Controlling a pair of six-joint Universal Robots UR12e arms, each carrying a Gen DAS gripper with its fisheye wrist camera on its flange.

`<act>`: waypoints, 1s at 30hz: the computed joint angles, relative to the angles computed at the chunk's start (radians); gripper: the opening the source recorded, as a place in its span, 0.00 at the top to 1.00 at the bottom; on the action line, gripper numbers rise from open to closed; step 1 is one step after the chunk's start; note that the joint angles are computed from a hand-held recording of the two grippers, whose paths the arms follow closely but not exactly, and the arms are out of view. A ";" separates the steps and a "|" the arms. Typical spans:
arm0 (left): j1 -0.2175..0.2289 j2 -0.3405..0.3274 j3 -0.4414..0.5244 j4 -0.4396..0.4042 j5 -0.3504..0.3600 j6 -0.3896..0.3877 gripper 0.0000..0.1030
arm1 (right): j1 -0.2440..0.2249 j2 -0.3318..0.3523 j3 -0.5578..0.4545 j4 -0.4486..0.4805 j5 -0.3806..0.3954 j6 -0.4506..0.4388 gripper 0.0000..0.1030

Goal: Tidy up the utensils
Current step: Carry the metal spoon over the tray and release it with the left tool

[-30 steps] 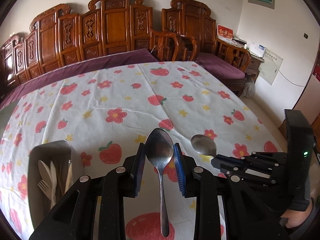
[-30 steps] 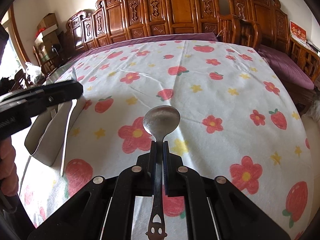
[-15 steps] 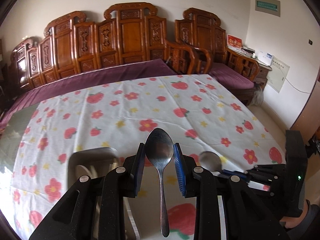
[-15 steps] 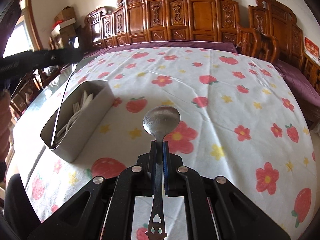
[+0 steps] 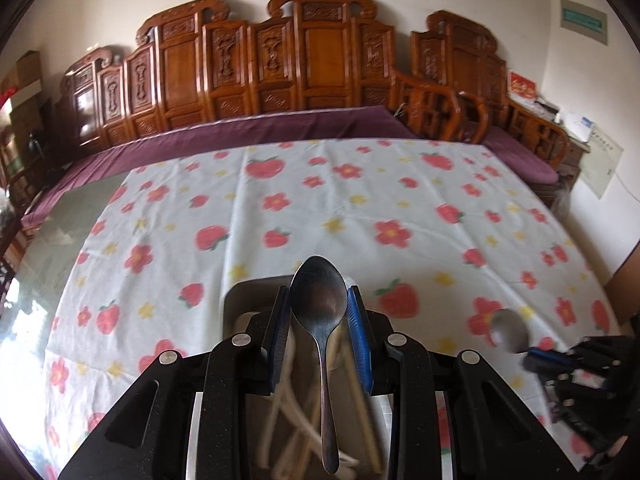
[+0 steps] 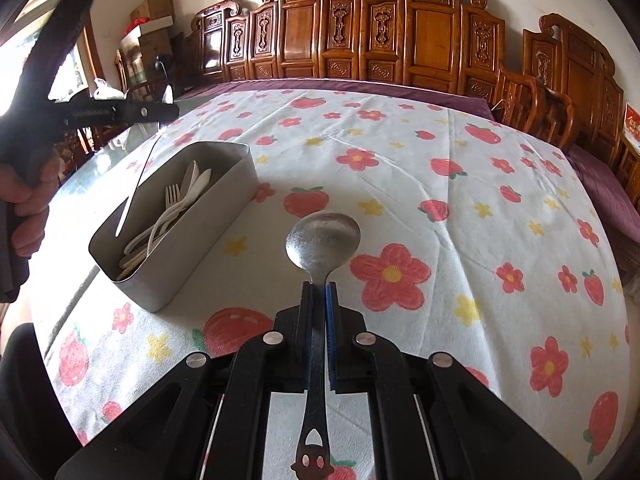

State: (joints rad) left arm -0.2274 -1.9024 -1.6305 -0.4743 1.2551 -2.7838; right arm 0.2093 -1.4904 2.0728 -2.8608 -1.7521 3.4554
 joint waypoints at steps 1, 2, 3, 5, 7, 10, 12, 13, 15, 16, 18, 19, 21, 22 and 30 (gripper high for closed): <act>0.001 -0.008 0.005 -0.011 0.016 0.005 0.74 | 0.000 0.001 -0.001 -0.001 0.001 0.001 0.93; 0.001 -0.014 0.009 -0.018 0.026 0.008 0.74 | 0.001 0.002 -0.002 -0.002 0.001 0.001 0.93; 0.001 -0.021 0.012 -0.026 0.039 0.013 0.74 | 0.003 0.003 -0.004 -0.004 -0.001 0.000 0.93; 0.000 -0.032 0.014 -0.038 0.061 0.022 0.74 | 0.003 0.004 -0.009 -0.007 0.010 -0.001 0.93; -0.002 -0.041 0.014 -0.051 0.074 0.034 0.74 | 0.006 0.007 -0.016 -0.013 0.016 -0.010 0.93; -0.003 -0.047 0.010 -0.061 0.083 0.045 0.74 | 0.014 0.011 -0.032 -0.017 0.022 -0.022 0.93; -0.006 -0.053 0.013 -0.084 0.093 0.056 0.74 | 0.021 0.014 -0.043 -0.015 0.019 -0.031 0.93; -0.008 -0.055 0.013 -0.083 0.098 0.057 0.74 | 0.026 0.016 -0.050 -0.012 0.016 -0.037 0.93; -0.012 -0.057 0.013 -0.084 0.107 0.065 0.74 | 0.035 0.020 -0.064 -0.002 0.005 -0.050 0.93; -0.013 -0.058 0.013 -0.084 0.110 0.065 0.74 | 0.039 0.020 -0.068 0.002 0.000 -0.051 0.93; -0.014 -0.059 0.014 -0.082 0.114 0.066 0.67 | 0.047 0.024 -0.077 0.002 -0.012 -0.056 0.93; -0.014 -0.058 0.011 -0.078 0.115 0.068 0.63 | 0.050 0.025 -0.079 0.005 -0.016 -0.052 0.93; -0.012 -0.056 0.006 -0.067 0.110 0.068 0.56 | 0.056 0.025 -0.087 0.017 -0.024 -0.045 0.93; -0.007 -0.050 0.001 -0.065 0.094 0.067 0.56 | 0.059 0.025 -0.092 0.023 -0.028 -0.043 0.93; 0.045 0.001 -0.033 -0.045 0.002 0.029 0.39 | 0.090 0.035 -0.142 0.067 -0.063 -0.048 0.93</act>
State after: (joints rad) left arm -0.1826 -1.9017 -1.6632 -0.5191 1.2566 -2.7548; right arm 0.2992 -1.4559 1.9309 -2.7934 -1.8155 3.4078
